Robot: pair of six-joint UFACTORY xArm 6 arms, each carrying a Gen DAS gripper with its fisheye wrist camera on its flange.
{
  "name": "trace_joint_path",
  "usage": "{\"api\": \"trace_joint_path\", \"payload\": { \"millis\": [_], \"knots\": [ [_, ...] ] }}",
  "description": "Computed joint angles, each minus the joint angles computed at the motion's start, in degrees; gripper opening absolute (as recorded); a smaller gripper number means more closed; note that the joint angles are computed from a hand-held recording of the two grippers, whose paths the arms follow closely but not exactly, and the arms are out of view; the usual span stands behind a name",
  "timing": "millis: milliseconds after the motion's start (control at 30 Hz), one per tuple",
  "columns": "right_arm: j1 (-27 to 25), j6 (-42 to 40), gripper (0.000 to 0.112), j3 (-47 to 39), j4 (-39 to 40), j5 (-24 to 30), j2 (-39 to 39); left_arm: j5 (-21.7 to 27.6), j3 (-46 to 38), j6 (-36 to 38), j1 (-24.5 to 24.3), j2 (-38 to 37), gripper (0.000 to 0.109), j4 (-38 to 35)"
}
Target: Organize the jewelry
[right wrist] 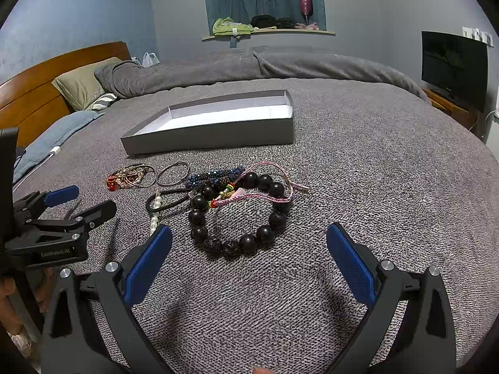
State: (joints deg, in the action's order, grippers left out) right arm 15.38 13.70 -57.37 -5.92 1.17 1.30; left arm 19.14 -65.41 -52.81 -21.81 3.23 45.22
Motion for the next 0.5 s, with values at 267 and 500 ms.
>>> {"api": "trace_joint_path", "payload": {
  "millis": [267,500],
  "knots": [
    [-1.0,4.5,0.098,-0.2,-5.0,-0.9,0.5,-3.1,1.7,-9.9,1.2,-2.4,0.099,11.3],
    [-2.1,5.3,0.097,-1.2,-5.5,-1.1,1.2,-4.0,1.8,-11.3,2.1,-3.3,0.099,14.0]
  ]
}}
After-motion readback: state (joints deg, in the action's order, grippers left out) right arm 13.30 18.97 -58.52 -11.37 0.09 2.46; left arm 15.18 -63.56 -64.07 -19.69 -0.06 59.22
